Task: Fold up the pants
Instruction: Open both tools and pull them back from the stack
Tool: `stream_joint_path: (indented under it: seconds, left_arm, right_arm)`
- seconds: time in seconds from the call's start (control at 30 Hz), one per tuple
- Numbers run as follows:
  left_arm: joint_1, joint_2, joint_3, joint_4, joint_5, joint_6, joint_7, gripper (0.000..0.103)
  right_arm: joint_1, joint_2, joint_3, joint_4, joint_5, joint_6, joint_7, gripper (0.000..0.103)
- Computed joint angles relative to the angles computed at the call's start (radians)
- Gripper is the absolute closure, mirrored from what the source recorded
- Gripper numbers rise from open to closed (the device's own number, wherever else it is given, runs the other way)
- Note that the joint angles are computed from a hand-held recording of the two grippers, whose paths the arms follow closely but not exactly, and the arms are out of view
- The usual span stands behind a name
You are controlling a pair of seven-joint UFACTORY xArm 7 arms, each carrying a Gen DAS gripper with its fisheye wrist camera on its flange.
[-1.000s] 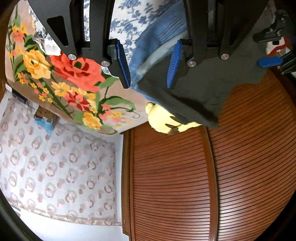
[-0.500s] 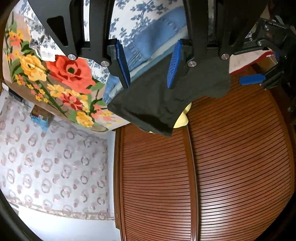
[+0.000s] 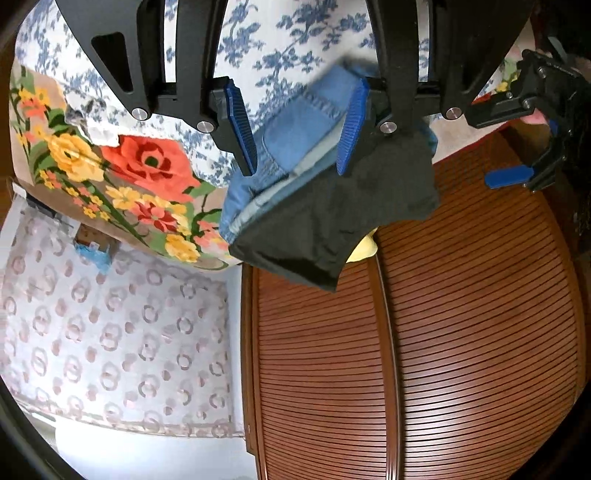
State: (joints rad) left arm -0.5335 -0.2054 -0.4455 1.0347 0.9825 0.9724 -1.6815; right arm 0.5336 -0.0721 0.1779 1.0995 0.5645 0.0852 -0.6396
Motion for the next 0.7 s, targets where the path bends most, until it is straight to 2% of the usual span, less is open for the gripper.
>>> stream_joint_path:
  seconds: [0.1, 0.17, 0.3, 0.57, 0.7]
  left_arm:
    - [-0.011, 0.016, -0.008, 0.011, -0.002, 0.018, 0.018, 0.005]
    - [-0.018, 0.017, -0.002, 0.008, -0.008, 0.006, 0.021, 0.005]
    - [-0.022, 0.031, 0.009, 0.0, -0.006, -0.043, -0.001, 0.005]
    - [-0.055, 0.086, 0.012, 0.038, 0.035, -0.084, 0.0, 0.005]
    - [-0.091, 0.125, 0.017, 0.078, 0.042, -0.074, 0.013, 0.005]
  right_arm:
    - [0.004, -0.05, 0.001, -0.068, -0.016, -0.025, 0.039, 0.055]
    - [-0.004, -0.079, 0.008, -0.108, -0.068, -0.039, 0.108, 0.054]
    - [-0.052, -0.154, 0.048, -0.204, -0.199, -0.064, 0.275, 0.052]
    - [-0.151, -0.354, 0.129, -0.401, -0.329, -0.077, 0.503, 0.047]
    - [-0.214, -0.463, 0.188, -0.477, -0.379, -0.054, 0.612, 0.037]
